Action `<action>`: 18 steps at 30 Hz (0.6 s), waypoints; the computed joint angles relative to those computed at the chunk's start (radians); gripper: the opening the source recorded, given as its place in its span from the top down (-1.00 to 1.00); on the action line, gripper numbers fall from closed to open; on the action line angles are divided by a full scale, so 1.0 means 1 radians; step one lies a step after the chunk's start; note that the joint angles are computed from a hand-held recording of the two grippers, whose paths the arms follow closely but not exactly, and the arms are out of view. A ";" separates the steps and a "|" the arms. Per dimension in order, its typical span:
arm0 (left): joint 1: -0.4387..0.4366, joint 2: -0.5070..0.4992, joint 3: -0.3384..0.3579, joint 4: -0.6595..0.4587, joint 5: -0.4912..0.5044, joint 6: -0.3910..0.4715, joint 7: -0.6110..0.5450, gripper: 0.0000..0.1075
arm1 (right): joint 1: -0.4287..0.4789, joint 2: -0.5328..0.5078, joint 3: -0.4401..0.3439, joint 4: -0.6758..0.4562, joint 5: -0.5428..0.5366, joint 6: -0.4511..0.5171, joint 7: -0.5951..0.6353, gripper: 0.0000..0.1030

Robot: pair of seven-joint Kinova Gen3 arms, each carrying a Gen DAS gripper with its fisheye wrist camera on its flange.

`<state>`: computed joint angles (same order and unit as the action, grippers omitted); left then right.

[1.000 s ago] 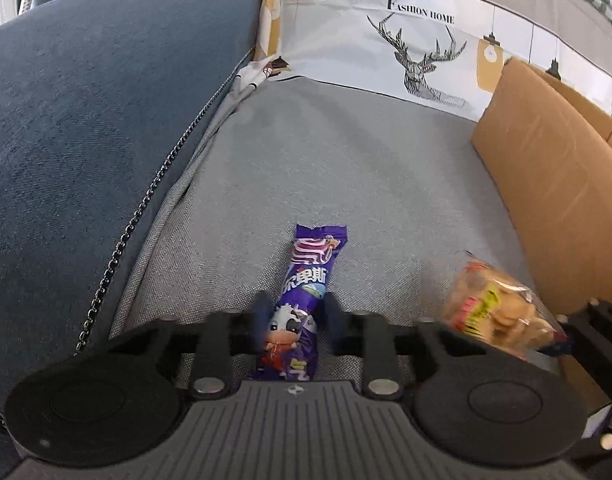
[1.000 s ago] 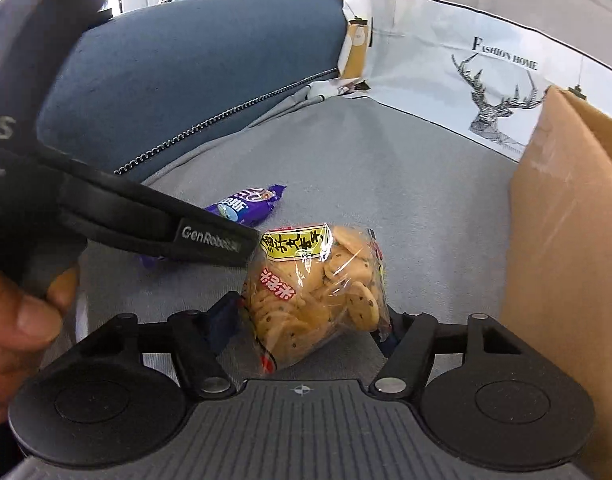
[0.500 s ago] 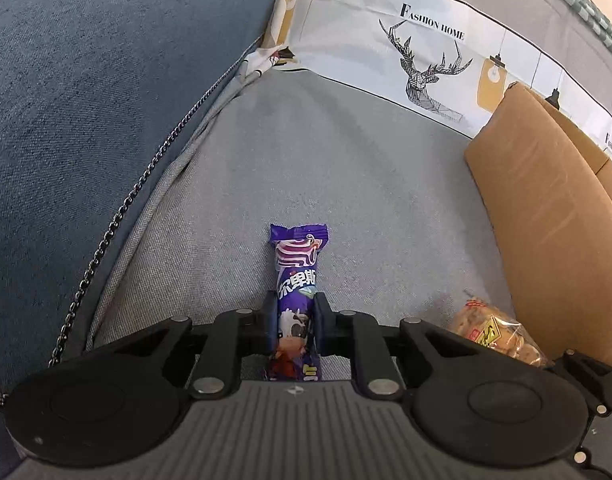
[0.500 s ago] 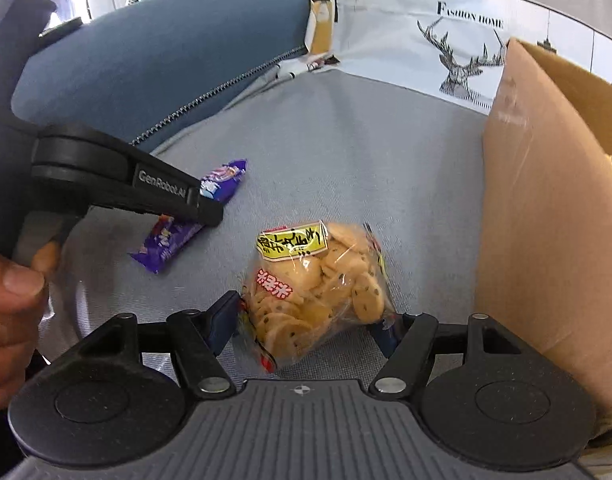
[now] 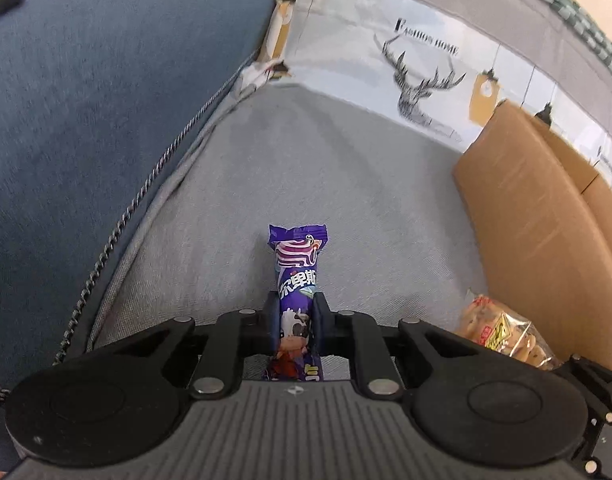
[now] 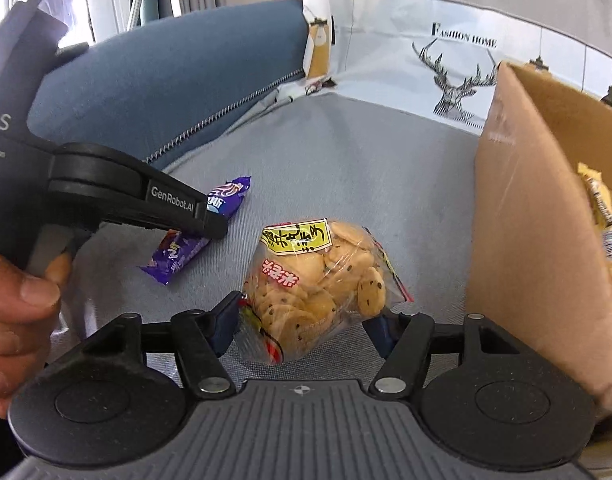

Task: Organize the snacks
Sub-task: 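Lift and carry the candy bar and biscuit bag over the box with both tools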

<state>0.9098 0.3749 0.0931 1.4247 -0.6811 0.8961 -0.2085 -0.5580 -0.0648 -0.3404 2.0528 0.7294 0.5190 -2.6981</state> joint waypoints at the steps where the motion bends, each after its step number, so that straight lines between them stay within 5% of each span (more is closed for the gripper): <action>1: 0.007 -0.007 -0.002 0.001 -0.009 0.000 0.008 0.70 | -0.001 -0.013 -0.002 0.004 0.001 0.004 -0.002 -0.28; 10: 0.061 -0.037 0.010 -0.044 -0.079 0.022 0.102 0.70 | 0.073 -0.169 -0.066 0.000 -0.011 0.021 0.042 -0.28; 18: 0.096 -0.014 0.017 -0.116 -0.122 0.007 0.141 0.69 | 0.167 -0.336 0.025 -0.012 -0.076 -0.027 0.234 -0.28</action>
<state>1.0063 0.3613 0.1102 1.3085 -0.8030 0.9035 -0.0673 -0.3910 -0.4005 -0.3158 2.0412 0.6532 0.4921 -2.4637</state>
